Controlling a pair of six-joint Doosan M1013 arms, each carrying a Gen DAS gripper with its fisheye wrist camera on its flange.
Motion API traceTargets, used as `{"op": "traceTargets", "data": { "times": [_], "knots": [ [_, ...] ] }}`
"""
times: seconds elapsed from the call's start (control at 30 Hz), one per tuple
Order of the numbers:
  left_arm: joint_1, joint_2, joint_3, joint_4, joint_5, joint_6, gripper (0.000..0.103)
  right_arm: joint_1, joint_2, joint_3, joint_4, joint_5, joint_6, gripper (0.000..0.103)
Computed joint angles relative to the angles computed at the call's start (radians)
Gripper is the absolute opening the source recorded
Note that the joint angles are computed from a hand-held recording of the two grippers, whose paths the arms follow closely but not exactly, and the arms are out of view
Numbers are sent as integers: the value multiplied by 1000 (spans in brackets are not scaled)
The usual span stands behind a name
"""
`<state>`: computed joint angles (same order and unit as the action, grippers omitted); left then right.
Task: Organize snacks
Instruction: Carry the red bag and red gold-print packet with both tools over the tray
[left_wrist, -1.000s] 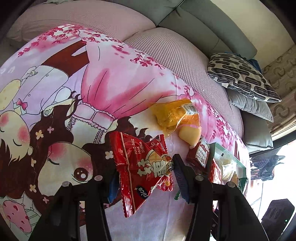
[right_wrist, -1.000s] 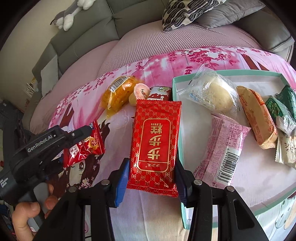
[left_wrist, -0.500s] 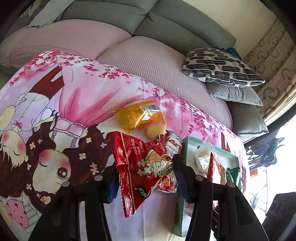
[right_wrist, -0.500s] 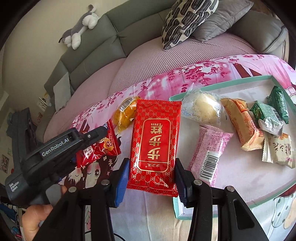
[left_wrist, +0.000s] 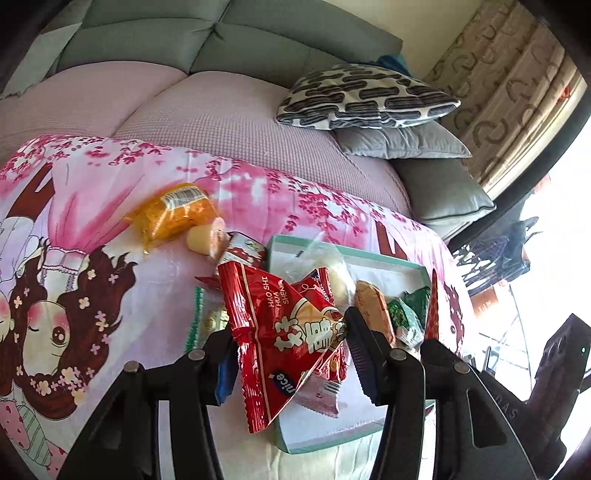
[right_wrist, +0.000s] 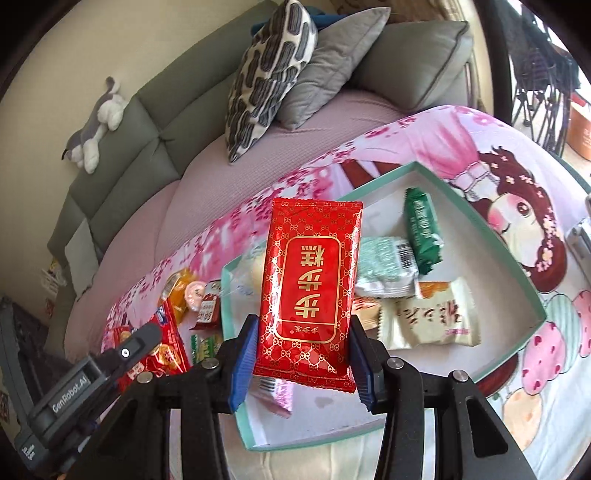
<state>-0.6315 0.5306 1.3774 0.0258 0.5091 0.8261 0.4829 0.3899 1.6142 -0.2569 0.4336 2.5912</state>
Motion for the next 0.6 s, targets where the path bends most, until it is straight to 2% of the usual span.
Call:
{"op": "traceTargets", "data": {
  "times": [0.17,0.3,0.43,0.6],
  "knots": [
    [-20,21,-30,-105,14,145,55,-10,-31,29,-175,29,186,49],
    [-33,36,-52,-152,34,216,55,-14,-44,40,-234,55,244,49],
    [-42,50,-66,-193,54,277,55,-13,-46,38,-249,75,238,49],
    [-51,67,-85,-214,89,318,55,-14,-32,28,-153,88,128,49]
  ]
}}
